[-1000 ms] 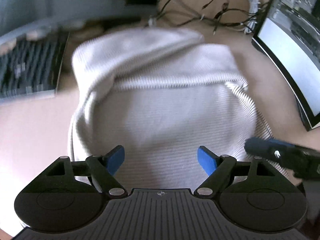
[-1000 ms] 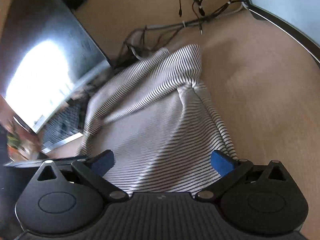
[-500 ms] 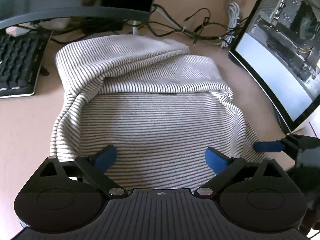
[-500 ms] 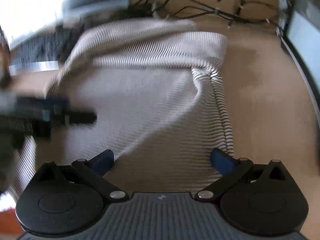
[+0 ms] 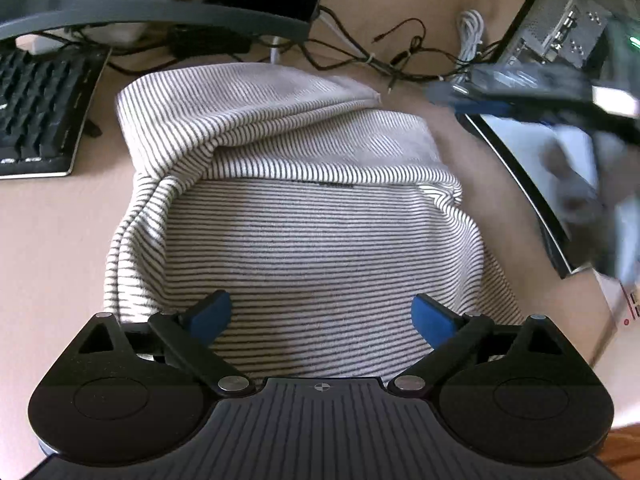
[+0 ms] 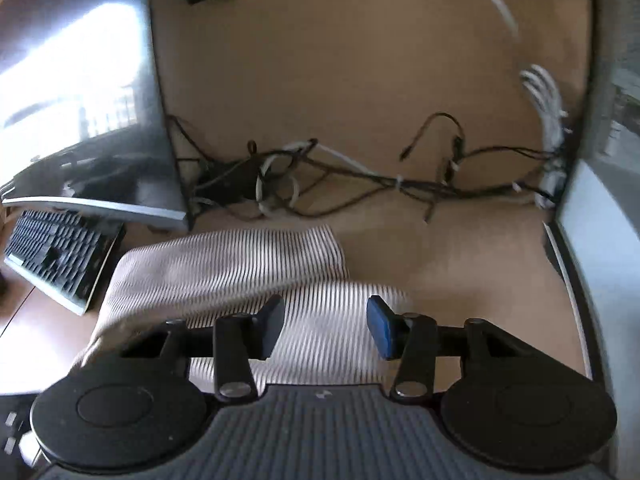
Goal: Fold clothes
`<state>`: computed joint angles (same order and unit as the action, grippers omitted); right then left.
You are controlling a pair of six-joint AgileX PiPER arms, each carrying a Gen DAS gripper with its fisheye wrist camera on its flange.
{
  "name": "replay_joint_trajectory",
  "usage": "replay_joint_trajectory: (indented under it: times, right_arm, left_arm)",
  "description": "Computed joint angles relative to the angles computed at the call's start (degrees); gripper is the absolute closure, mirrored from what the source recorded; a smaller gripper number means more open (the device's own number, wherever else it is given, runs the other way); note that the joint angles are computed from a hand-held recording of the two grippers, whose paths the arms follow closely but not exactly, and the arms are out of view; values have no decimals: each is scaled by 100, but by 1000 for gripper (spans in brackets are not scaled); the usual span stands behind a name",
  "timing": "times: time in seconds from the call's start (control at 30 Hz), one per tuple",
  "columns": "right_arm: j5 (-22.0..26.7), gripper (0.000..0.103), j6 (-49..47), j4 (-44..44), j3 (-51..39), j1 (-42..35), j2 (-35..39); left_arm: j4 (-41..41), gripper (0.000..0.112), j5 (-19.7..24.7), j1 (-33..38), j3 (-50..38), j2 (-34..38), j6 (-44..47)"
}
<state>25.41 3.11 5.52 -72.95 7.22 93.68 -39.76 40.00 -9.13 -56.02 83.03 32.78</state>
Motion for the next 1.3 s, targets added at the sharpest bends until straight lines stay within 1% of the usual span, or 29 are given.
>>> replay_joint_trajectory:
  times: [0.07,0.17,0.27,0.33,0.37,0.4,0.43,0.47,0.6,0.77,0.83,0.87,0.93,1.03,1.1,1.17,1.23,1.27,1.3]
  right_arm:
    - [38,53,43,286,-553,-57,600]
    - [49,53,372,233,-1212,-165,1402]
    - [438,53,237,614,-2009,-279,2160]
    - [502,53,109,901,-2189,-322,2362]
    - [466,56,72,972,-2157,-325,2355]
    - [421,61,4,1048,-2102,-323,2319]
    - [348,78,-106,1172,-1998,-334,2245]
    - [260,81,-265,1382,-1834,-365,2121]
    - [-53,83,-787,2060,-1035,-483,1323]
    - [-295,84,-1776,2945,184,-781,-53]
    - [-368,84,-1759,2884,688,-847,-461]
    - [-511,84,-1508,2553,970,-802,-626]
    - [-707,84,-795,1727,1378,-687,-720]
    - [-805,82,-542,1540,1702,-701,-489]
    - [-986,81,-653,1644,1893,-697,-474]
    - [-1043,81,-815,1738,1961,-708,-630]
    - [-1304,81,-1433,2175,2045,-696,-849]
    - [-1489,83,-1700,2306,2072,-655,-945]
    - [-1681,86,-1737,2212,2060,-594,-1020]
  left_arm:
    - [-57,13,26,39,32,-19,55]
    - [-185,10,66,89,36,17,164]
    - [-33,9,112,33,-47,68,23]
    - [-17,9,98,16,-48,75,4]
    - [-60,9,77,22,-26,73,31]
    - [-74,9,60,17,-21,76,32]
    - [-78,9,53,13,-27,88,39]
    - [-99,9,48,18,-30,103,68]
    - [-370,9,19,104,43,130,284]
    - [-482,9,-130,74,127,140,393]
    - [-462,9,-187,39,160,130,371]
    - [-430,9,-183,29,147,137,317]
    - [-344,9,-150,14,92,163,174]
    - [50,9,9,-54,-124,240,-265]
    - [251,9,127,-78,-288,266,-515]
    - [223,9,6,-95,-366,205,-435]
    - [132,9,-270,-130,-403,147,-265]
    - [88,9,-413,-152,-413,117,-199]
    - [144,9,-582,-210,-455,120,-243]
